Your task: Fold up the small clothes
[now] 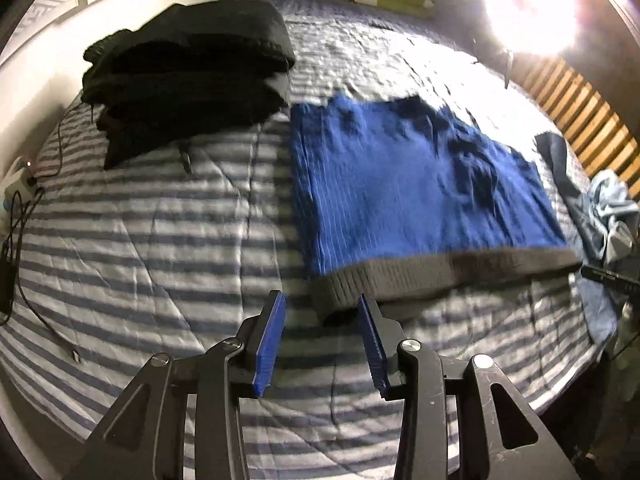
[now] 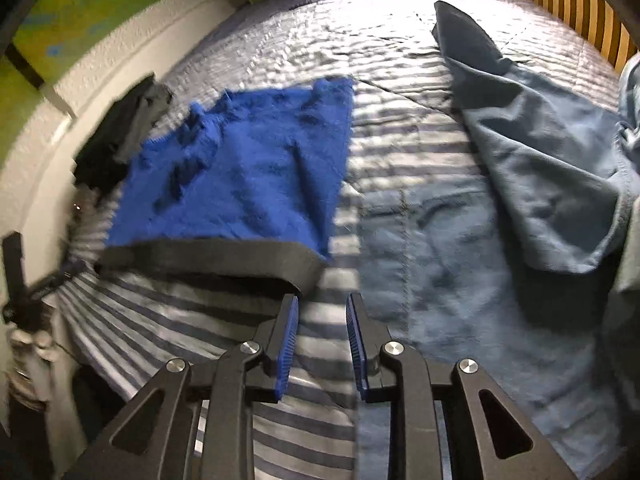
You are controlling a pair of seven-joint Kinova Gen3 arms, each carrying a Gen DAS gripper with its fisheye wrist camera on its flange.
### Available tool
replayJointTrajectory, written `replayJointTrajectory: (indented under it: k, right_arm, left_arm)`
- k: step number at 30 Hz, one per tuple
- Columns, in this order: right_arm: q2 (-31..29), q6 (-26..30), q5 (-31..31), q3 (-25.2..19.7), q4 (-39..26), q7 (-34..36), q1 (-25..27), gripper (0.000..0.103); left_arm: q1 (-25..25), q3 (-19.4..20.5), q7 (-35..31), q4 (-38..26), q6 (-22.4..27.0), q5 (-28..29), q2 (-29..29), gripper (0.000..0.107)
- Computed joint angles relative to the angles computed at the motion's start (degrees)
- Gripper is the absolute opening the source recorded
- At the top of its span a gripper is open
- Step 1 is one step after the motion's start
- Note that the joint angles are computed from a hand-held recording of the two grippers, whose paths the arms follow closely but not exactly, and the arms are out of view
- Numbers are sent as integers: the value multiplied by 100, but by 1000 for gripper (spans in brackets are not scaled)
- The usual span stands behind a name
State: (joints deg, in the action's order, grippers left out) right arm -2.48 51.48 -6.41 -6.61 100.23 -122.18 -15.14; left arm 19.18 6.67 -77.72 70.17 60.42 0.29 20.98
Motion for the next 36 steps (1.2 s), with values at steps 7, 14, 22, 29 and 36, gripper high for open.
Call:
replayJointTrajectory:
  k: [7,14,22,29,36]
  right_arm:
    - [409,84,551,-1221,-695,-489,1293,24]
    - [1036,-457,268,-1186,-968,-462,1729,36]
    - [1561,-1402,-489,-1223,-780,-118,2236,37]
    - [1955,-1648,-232,-1860,-1079,-123,2538,11]
    - [1599,-1314,1387,-475,-1318,-1187,822,4]
  left_arm:
    - [65,-160,273,-1821,667,-109,1031,45]
    - [40,-238,360,-3679,1268,0,2328,58]
    - [-190,-159,249,-4754,1673,447,3118,54]
    - [-228,-103,273,-4036,829,568,2875,4]
    - [957,-1392,540,-4094,714,-952,2783,7]
